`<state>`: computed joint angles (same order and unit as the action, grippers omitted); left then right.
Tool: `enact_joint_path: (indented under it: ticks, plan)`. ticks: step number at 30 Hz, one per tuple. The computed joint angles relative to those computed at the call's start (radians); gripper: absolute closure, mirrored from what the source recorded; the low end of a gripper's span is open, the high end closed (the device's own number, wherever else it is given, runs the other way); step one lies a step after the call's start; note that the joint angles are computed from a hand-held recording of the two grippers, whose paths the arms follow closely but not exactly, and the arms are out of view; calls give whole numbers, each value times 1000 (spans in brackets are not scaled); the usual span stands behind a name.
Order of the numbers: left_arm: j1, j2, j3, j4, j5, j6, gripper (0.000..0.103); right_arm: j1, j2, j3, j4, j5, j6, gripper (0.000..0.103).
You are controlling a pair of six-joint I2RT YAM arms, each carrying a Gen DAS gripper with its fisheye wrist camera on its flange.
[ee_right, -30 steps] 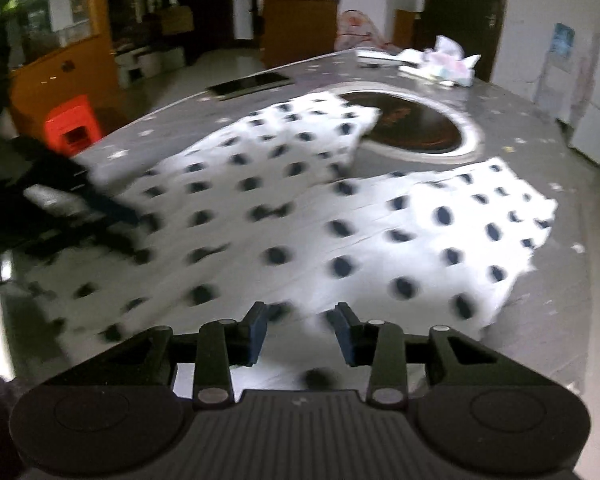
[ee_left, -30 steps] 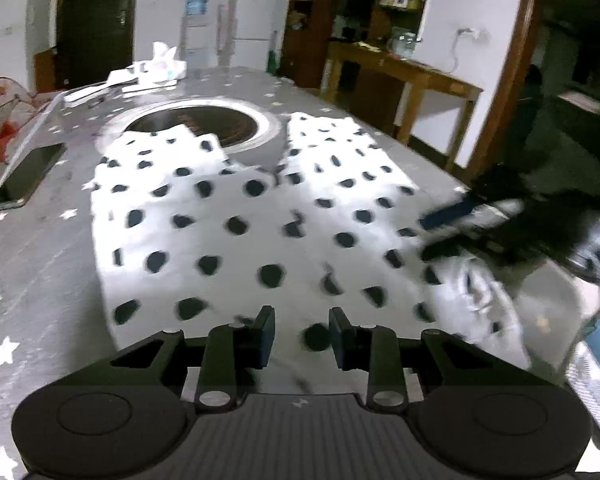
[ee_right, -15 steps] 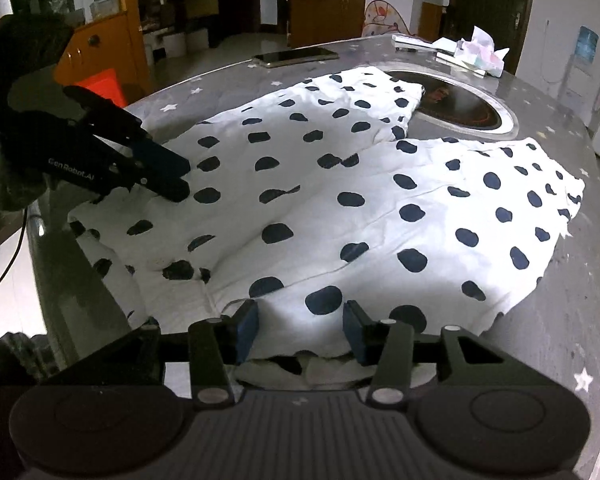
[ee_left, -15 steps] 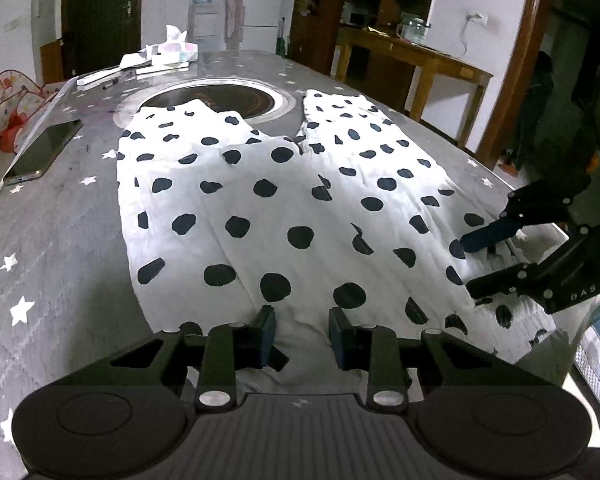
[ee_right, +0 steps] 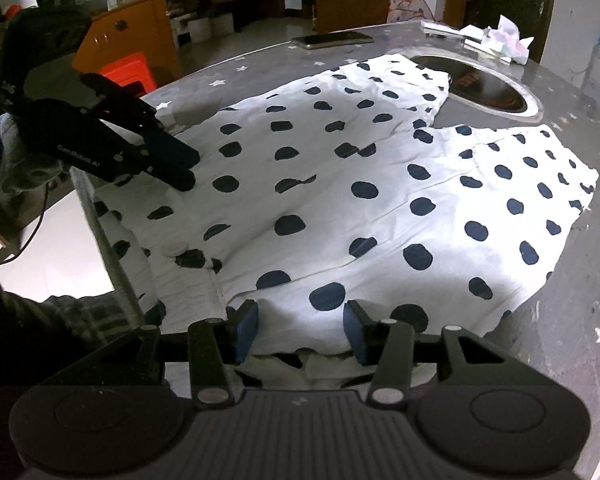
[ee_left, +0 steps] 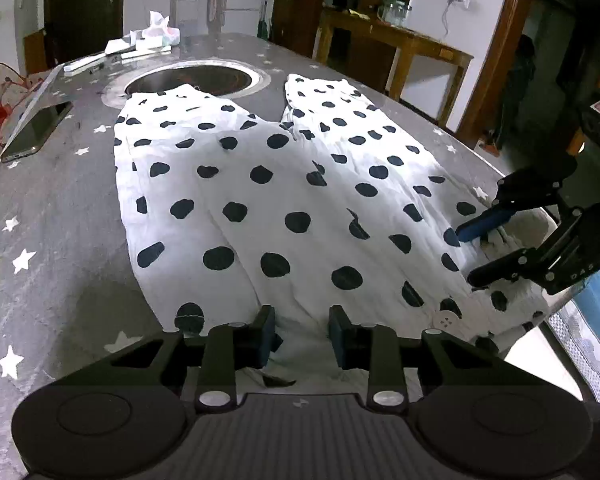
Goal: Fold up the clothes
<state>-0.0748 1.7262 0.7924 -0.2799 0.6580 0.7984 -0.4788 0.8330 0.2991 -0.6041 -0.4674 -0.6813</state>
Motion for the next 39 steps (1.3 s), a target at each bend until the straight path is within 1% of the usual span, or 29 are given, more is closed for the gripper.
enact_joint_path:
  ticks: [3,6,7,8,11,15,17,21,23,24,27,32,35,36,39]
  plan:
    - [-7,4,33,-9,0,-23,68,-31,17,25,-6,-31,-16,54]
    - [-26,12,63,29,-12,-80,66,-44,41,42,31,-45,4,54]
    - [-32,13,69,43,-16,-106,66,-47,50,47,47,-48,14,51]
    - [-42,18,79,61,-25,-137,65,-48,61,47,70,-43,25,51]
    - [-80,39,104,126,-64,-217,62,-52,113,43,149,-31,56,51]
    - [-129,95,164,174,-113,-305,56,-56,199,38,260,-15,93,50]
    - [-154,127,200,185,-139,-339,56,-52,228,27,326,-3,116,47]
    - [-205,197,276,205,-173,-388,56,-61,297,13,450,-11,176,47]
    - [-228,238,323,204,-180,-422,56,-51,322,-8,535,4,210,43]
    - [-240,260,349,203,-182,-443,56,-44,332,-19,576,11,226,39]
    - [-273,320,402,233,-199,-485,56,-32,376,-29,671,8,270,36]
    - [-293,418,509,255,-226,-564,56,-10,501,31,763,10,299,34]
    - [-286,476,574,258,-246,-607,58,-14,614,82,844,15,346,34]
    - [-282,492,591,259,-248,-617,59,-17,644,95,866,18,357,34]
    - [-269,513,611,281,-257,-626,59,-28,719,127,913,21,363,34]
